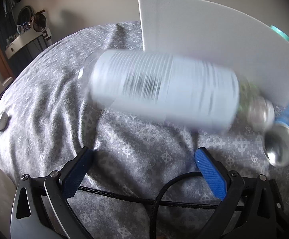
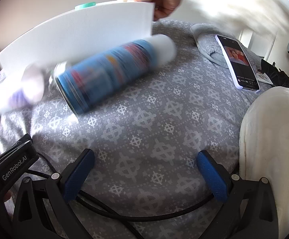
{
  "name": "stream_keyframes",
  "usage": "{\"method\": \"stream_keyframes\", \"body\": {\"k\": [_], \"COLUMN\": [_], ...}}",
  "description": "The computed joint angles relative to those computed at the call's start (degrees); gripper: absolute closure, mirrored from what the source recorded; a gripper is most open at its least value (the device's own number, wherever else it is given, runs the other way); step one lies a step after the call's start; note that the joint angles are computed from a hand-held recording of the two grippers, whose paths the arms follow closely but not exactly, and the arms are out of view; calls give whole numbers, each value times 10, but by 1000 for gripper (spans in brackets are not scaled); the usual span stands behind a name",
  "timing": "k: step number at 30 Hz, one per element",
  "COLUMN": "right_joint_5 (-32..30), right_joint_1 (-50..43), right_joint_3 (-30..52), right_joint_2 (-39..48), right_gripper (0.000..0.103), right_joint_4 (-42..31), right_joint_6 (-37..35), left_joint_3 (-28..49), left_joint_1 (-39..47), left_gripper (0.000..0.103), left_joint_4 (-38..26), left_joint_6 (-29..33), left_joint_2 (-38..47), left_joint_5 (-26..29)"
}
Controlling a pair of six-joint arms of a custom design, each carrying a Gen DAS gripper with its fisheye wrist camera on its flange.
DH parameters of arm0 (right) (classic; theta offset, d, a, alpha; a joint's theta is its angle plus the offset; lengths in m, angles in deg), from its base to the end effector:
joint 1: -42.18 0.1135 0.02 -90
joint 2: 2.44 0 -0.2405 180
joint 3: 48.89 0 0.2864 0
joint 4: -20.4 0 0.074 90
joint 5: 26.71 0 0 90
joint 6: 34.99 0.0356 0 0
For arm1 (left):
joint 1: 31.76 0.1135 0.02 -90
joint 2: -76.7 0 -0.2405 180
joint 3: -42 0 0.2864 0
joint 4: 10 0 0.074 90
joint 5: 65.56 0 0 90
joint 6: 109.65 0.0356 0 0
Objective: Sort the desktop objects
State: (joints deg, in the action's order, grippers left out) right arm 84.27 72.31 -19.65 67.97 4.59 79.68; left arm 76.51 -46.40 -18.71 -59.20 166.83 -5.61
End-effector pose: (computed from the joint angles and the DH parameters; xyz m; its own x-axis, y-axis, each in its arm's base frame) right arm 0.1910 0.0961 0.0616 -0.7842 -0.0045 -0.6205 0.0301 0.9985 -0.0454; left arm 0.2248 -0.0403 0.0232 -0.6781 -0.3925 -0.6214 -0.5484 0.8331 0.0722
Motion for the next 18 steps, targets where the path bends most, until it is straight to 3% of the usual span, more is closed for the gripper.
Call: {"method": "stream_keyframes", "body": {"k": [18], "right_joint_5": [-2], "right_joint_1": [-6], "right_joint_3": [3], "right_joint_2": [9], "right_gripper": [0], "right_joint_4": [9], "right_joint_6": [-6], "left_joint_3": [-1], "left_joint_1": [0], "left_gripper": [0], "left_joint_4": [8], "left_joint_6": [1], "left_joint_2": [6], "left_joint_5": [0]}}
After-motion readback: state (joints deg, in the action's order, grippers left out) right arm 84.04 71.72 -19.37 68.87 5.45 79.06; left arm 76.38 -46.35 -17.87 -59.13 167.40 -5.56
